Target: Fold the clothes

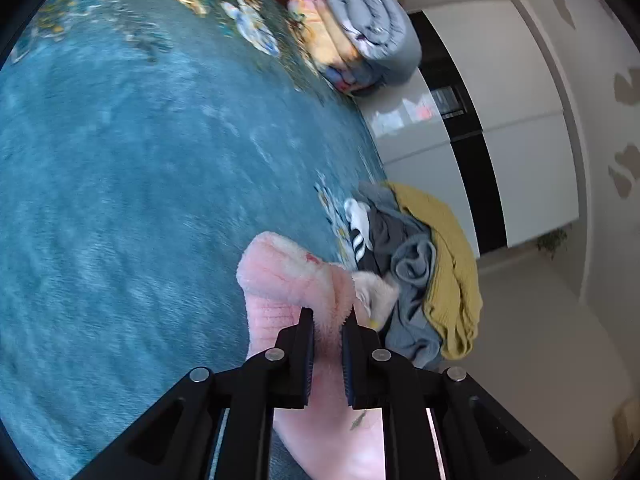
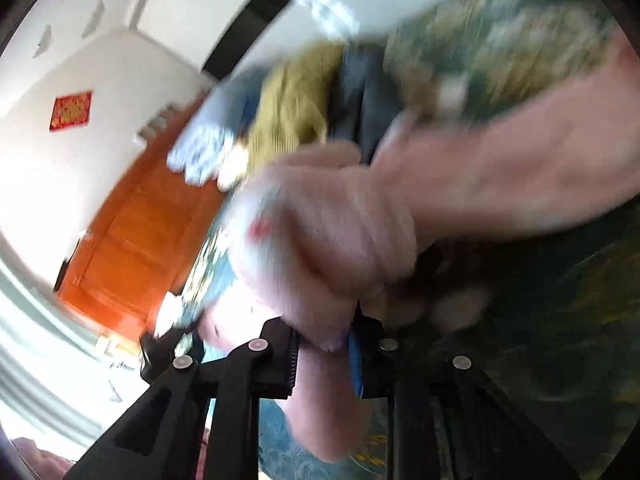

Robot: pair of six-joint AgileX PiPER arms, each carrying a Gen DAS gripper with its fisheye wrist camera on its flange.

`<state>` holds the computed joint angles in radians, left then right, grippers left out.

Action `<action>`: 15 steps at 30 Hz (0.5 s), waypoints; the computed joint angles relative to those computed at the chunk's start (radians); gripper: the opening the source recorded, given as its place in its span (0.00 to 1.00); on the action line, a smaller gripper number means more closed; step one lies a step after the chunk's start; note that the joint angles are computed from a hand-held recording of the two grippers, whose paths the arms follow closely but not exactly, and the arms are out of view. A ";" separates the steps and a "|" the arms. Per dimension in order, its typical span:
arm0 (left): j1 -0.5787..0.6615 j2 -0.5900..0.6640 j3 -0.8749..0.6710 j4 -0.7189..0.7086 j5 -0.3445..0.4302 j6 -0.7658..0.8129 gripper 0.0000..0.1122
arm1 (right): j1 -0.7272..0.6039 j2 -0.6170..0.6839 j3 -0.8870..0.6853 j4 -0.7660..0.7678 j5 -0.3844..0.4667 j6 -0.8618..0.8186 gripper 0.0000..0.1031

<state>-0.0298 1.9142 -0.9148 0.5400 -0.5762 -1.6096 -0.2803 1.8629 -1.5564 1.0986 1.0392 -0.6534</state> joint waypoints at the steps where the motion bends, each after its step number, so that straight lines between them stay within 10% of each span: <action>1: -0.007 0.011 -0.016 0.010 -0.003 -0.009 0.11 | -0.026 -0.053 -0.005 -0.003 -0.011 0.009 0.19; 7: -0.018 0.008 -0.053 0.005 0.040 -0.015 0.11 | 0.045 -0.183 -0.053 -0.007 -0.090 -0.098 0.05; 15: 0.071 -0.164 0.103 -0.071 0.084 0.105 0.10 | 0.088 -0.023 -0.056 -0.036 -0.051 -0.149 0.06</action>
<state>0.0410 1.7498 -0.8117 0.4689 -0.4924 -1.5049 -0.1924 1.8397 -1.6121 1.0627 0.9885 -0.8019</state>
